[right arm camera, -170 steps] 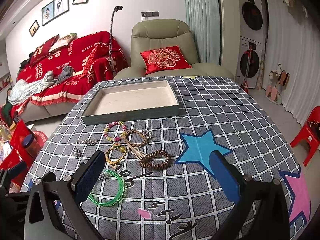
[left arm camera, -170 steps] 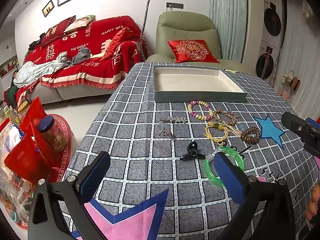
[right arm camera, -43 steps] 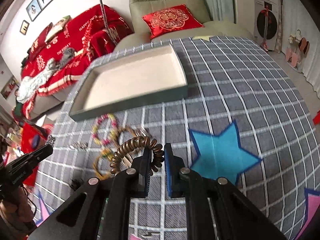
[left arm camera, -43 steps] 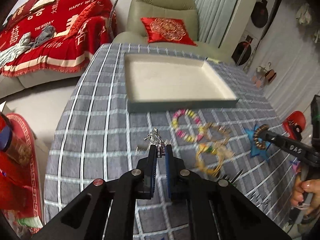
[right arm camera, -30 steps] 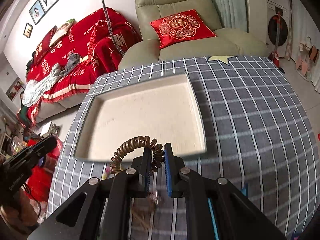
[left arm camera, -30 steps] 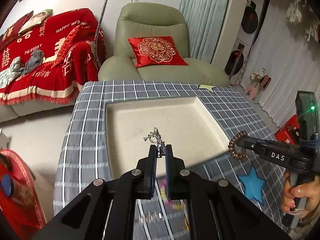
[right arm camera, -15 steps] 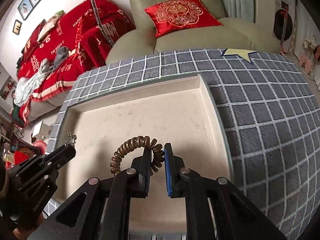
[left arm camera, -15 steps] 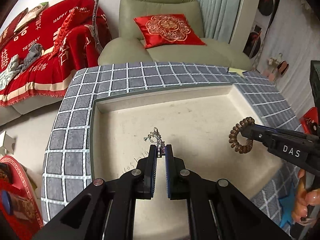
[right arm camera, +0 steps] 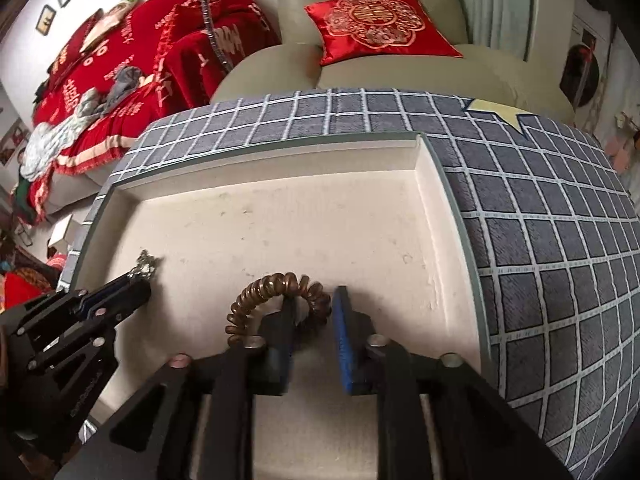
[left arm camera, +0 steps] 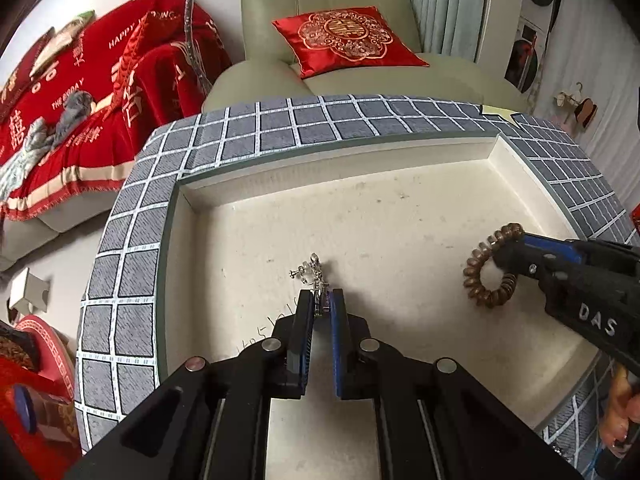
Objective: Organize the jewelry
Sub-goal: 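Carry both items into the white tray and open both grippers to release them, then lift both grippers out of the tray back over the jewelry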
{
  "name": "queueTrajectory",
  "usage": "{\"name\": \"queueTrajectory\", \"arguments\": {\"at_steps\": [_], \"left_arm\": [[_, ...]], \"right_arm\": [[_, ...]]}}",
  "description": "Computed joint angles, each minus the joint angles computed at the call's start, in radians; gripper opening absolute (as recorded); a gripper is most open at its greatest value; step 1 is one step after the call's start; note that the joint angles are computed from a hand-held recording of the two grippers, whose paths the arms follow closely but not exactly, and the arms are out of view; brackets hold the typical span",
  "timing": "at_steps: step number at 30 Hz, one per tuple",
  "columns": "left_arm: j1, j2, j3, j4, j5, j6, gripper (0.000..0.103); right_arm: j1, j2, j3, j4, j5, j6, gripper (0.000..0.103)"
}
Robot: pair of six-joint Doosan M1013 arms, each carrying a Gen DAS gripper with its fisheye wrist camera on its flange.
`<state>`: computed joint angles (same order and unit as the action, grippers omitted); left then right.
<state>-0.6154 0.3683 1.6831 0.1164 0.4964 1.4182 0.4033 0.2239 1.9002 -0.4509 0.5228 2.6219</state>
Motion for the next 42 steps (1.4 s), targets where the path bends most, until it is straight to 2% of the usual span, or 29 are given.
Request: {"name": "queueTrajectory", "arguments": {"at_steps": [2,5,10,13,17,21,25,26,27,28,29,30,34,35,36,39,42], "left_arm": [[-0.006,-0.001,0.003,0.036,-0.002,-0.031,0.023],[-0.011,0.001,-0.001,0.061,0.007,-0.061,0.023],[-0.015,0.003,-0.005,0.09,0.013,-0.08,0.024],[-0.016,0.004,-0.012,0.104,0.025,-0.087,0.024],[-0.009,-0.009,-0.004,0.057,0.009,-0.044,0.024],[-0.001,-0.027,0.012,0.018,-0.017,-0.009,0.024],[0.01,-0.05,0.035,-0.044,-0.049,0.04,0.024],[0.014,-0.056,0.04,-0.074,-0.055,0.063,0.04],[0.016,-0.063,0.044,-0.086,-0.054,0.071,0.067],[0.014,-0.069,0.047,-0.061,-0.051,0.038,0.103],[0.012,-0.084,0.067,-0.011,-0.092,-0.021,0.103],[0.012,-0.094,0.077,-0.003,-0.111,-0.027,0.103],[0.025,-0.129,0.108,-0.114,-0.142,0.078,0.103],[0.027,-0.142,0.121,-0.125,-0.152,0.088,0.103],[0.029,-0.157,0.136,-0.138,-0.162,0.103,0.103],[0.035,-0.205,0.182,-0.144,-0.182,0.115,0.103],[0.035,-0.256,0.237,-0.02,-0.208,0.003,0.103]], "right_arm": [[0.002,-0.003,0.003,-0.015,-0.002,0.015,0.068],[-0.003,-0.016,0.02,-0.04,-0.043,0.055,0.068],[-0.026,-0.069,0.079,-0.126,-0.179,0.213,0.068],[-0.032,-0.096,0.096,-0.168,-0.206,0.299,0.068],[-0.014,-0.123,0.102,-0.229,-0.184,0.388,0.069],[0.014,-0.145,0.103,-0.254,-0.123,0.44,0.069],[0.057,-0.172,0.116,-0.28,-0.061,0.518,0.078],[0.07,-0.178,0.119,-0.294,-0.042,0.541,0.08],[0.087,-0.185,0.12,-0.31,-0.016,0.566,0.08],[0.102,-0.192,0.123,-0.321,0.004,0.585,0.08],[0.119,-0.2,0.125,-0.328,0.025,0.601,0.08],[0.129,-0.207,0.13,-0.335,0.035,0.615,0.08],[0.182,-0.225,0.135,-0.357,0.095,0.677,0.086],[0.195,-0.228,0.138,-0.371,0.111,0.698,0.092],[0.214,-0.233,0.141,-0.39,0.131,0.726,0.103],[0.267,-0.246,0.15,-0.459,0.173,0.809,0.103],[0.311,-0.256,0.154,-0.497,0.194,0.866,0.103]]}}
